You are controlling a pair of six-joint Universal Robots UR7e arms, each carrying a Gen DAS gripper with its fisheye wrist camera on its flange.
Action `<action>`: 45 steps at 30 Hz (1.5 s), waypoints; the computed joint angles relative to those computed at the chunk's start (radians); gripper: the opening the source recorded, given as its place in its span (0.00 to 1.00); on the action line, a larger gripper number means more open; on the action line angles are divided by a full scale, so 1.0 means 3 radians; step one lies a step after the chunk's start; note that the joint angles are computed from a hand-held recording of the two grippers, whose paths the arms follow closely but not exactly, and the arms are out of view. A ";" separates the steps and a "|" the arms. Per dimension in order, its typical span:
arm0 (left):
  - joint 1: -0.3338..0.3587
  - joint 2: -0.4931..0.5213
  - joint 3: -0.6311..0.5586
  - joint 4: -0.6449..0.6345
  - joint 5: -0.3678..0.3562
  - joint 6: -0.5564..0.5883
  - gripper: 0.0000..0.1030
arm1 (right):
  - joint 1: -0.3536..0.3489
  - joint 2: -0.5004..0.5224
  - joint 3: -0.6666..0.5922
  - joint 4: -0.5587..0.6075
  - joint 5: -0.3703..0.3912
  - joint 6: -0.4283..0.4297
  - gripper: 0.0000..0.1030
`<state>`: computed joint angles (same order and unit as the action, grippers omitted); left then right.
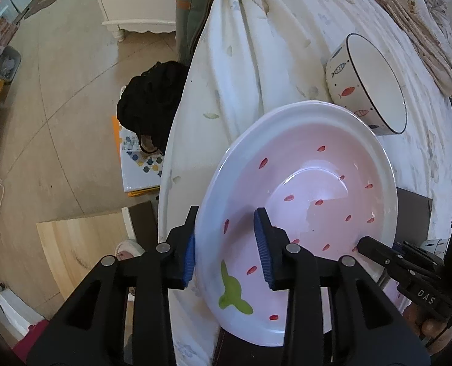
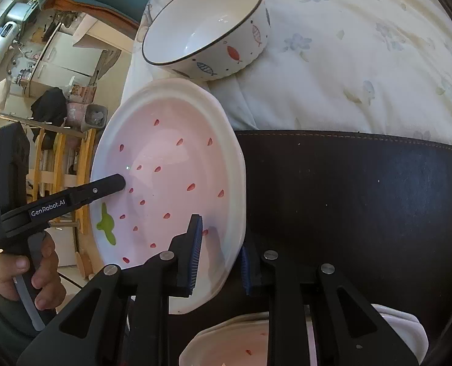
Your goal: Organize plates and bowls
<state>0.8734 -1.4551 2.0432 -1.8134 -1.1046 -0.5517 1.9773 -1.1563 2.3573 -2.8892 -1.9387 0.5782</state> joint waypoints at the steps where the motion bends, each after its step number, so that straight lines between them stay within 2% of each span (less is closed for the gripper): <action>1: -0.0010 -0.0016 0.0015 -0.0025 0.0013 0.0018 0.29 | 0.0026 0.0004 -0.0008 0.0019 -0.0048 0.0000 0.19; 4: -0.0003 -0.0054 0.0016 -0.0071 -0.0007 0.0064 0.26 | 0.0017 -0.0047 0.0043 -0.0056 0.0028 -0.0059 0.17; 8: 0.0002 -0.0139 0.0023 -0.0173 -0.0124 0.0047 0.24 | 0.0110 -0.0155 0.0078 -0.0153 0.0006 -0.0109 0.15; 17: -0.0126 -0.0202 0.0090 -0.0274 -0.0210 0.0080 0.24 | 0.0236 -0.0382 0.0254 -0.0206 -0.0117 0.0023 0.16; 26: -0.0349 -0.0297 0.0158 -0.0295 -0.0369 0.0019 0.24 | 0.0463 -0.0686 0.0293 0.0004 -0.0299 0.0159 0.16; 28: -0.0464 -0.0338 0.0198 -0.0355 -0.0392 -0.0013 0.24 | 0.0547 -0.0799 0.0313 0.0142 -0.0384 0.0218 0.16; 30: -0.0610 -0.0368 0.0239 -0.0367 -0.0377 -0.0011 0.25 | 0.0611 -0.0867 0.0321 0.0246 -0.0441 0.0299 0.16; 33: -0.0700 -0.0382 0.0273 -0.0363 -0.0494 -0.0052 0.24 | 0.0701 -0.1079 0.0401 0.0435 -0.0491 0.0433 0.16; 37: -0.0880 -0.0372 0.0355 -0.0329 -0.0598 -0.0084 0.24 | 0.0878 -0.1427 0.0575 0.0683 -0.0562 0.0766 0.16; 45: -0.1148 -0.0351 0.0540 -0.0244 -0.0774 -0.0172 0.24 | 0.1174 -0.1894 0.0821 0.1144 -0.0641 0.1411 0.16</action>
